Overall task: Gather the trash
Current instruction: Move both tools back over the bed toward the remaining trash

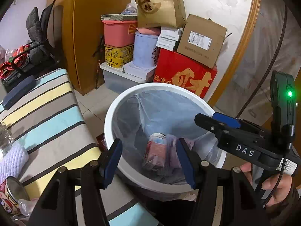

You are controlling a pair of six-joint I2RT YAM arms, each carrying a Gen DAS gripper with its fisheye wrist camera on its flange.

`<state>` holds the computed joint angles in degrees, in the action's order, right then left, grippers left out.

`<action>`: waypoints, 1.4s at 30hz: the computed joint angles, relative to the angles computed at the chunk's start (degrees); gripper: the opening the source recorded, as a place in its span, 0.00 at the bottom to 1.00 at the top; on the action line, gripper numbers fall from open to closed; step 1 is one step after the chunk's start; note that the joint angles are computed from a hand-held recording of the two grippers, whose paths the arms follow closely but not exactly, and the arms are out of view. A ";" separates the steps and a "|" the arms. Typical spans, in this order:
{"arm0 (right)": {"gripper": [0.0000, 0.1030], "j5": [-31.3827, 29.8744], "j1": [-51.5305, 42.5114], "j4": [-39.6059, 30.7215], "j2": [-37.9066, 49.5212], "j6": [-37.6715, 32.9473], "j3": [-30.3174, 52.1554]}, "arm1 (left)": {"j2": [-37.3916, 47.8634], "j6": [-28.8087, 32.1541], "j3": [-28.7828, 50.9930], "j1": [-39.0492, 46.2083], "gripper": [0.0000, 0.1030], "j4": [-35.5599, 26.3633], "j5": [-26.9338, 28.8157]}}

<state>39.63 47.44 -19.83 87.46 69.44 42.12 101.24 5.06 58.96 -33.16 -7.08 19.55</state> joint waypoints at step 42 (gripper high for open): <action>0.59 -0.30 15.38 12.74 24.43 -17.42 28.37 | -18.51 17.89 -17.03 56.73 0.62 -1.97 16.24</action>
